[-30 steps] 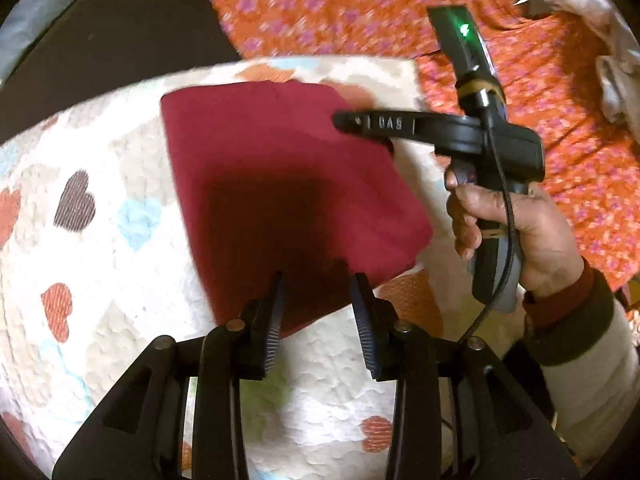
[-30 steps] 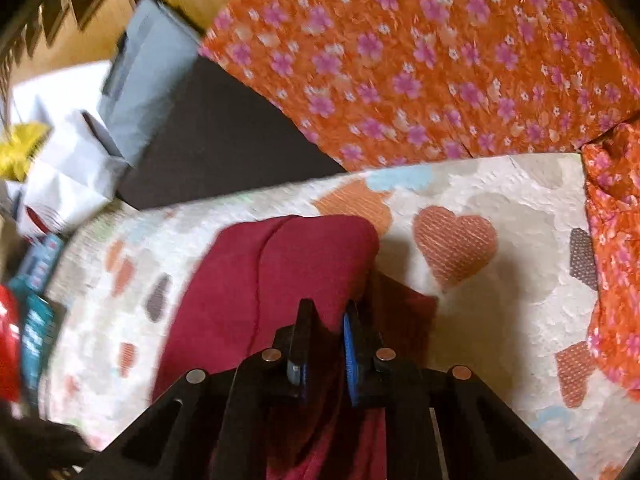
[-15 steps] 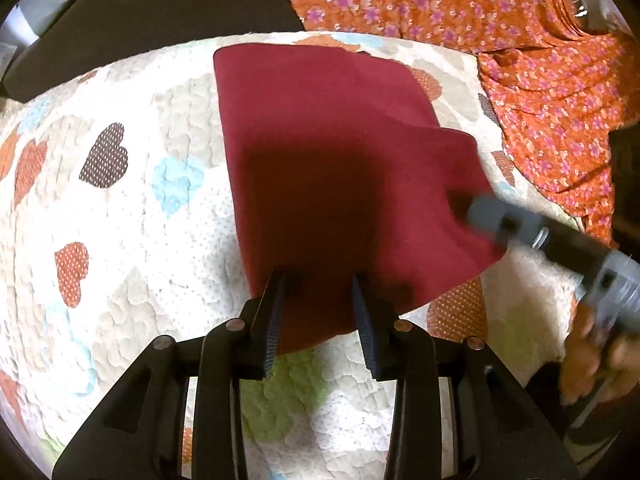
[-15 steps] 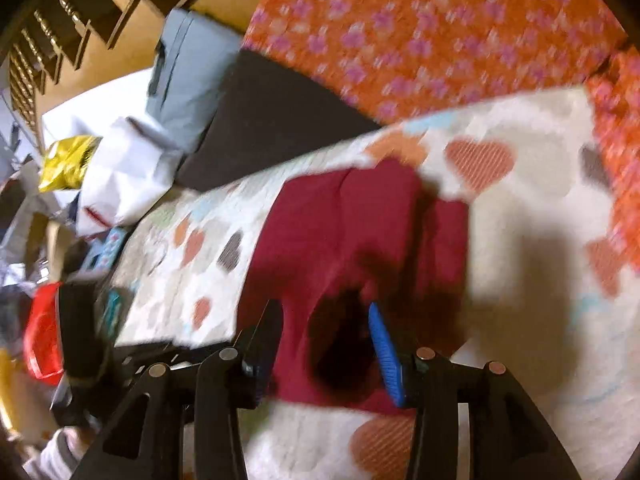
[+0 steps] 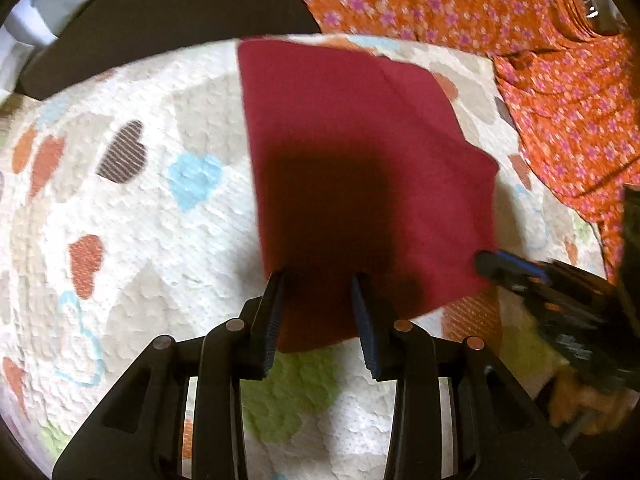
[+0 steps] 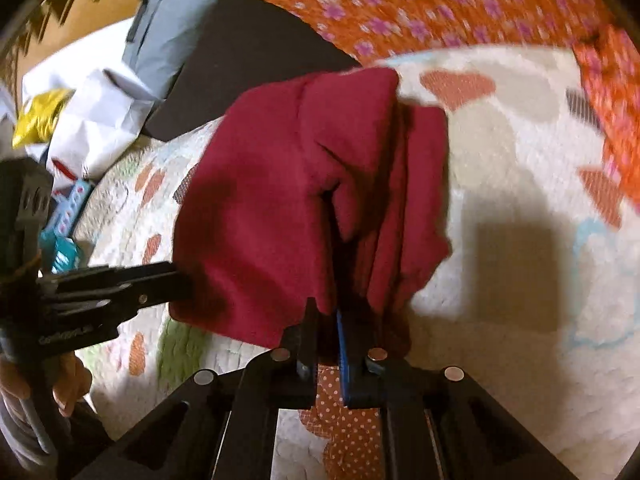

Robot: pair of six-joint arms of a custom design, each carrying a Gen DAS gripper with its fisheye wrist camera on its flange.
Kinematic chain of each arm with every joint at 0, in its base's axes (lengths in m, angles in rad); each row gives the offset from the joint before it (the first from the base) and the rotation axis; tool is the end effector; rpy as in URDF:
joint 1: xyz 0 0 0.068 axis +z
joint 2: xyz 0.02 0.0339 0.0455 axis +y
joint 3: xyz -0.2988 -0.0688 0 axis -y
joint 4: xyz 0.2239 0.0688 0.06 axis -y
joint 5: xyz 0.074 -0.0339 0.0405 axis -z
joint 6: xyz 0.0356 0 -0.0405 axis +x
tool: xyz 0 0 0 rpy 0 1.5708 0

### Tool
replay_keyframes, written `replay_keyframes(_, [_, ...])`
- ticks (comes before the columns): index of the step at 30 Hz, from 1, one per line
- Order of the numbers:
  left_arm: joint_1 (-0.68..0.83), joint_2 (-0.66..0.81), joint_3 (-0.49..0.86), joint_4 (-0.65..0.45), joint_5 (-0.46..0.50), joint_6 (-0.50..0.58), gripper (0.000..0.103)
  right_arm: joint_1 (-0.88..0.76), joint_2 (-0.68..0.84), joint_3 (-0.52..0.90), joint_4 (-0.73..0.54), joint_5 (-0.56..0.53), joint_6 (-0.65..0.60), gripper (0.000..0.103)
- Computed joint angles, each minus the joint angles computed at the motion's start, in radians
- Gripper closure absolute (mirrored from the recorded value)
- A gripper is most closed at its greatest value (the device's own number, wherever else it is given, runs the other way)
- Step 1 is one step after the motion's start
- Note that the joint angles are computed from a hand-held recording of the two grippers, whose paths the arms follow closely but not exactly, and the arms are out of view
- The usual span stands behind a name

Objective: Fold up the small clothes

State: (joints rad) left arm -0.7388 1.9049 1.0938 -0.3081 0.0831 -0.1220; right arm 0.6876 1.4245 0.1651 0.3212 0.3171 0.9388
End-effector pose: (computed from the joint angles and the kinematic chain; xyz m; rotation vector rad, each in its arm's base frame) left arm 0.2667 -0.2469 0.1763 0.8573 2.6048 -0.3664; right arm 0.1353 0.0967 0.1274 0.4370 2.4309 0.3155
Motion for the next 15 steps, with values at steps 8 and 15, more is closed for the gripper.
replay_keyframes(8, [0.009,0.011,0.011,0.037,-0.045,-0.034,0.070,0.019,-0.180,0.156,-0.291,0.151,-0.002,0.094])
replay_keyframes(15, [-0.014,0.053,0.034,0.054,-0.088,-0.029,0.070,-0.113,-0.003,0.235,-0.151,0.087,-0.108,0.094])
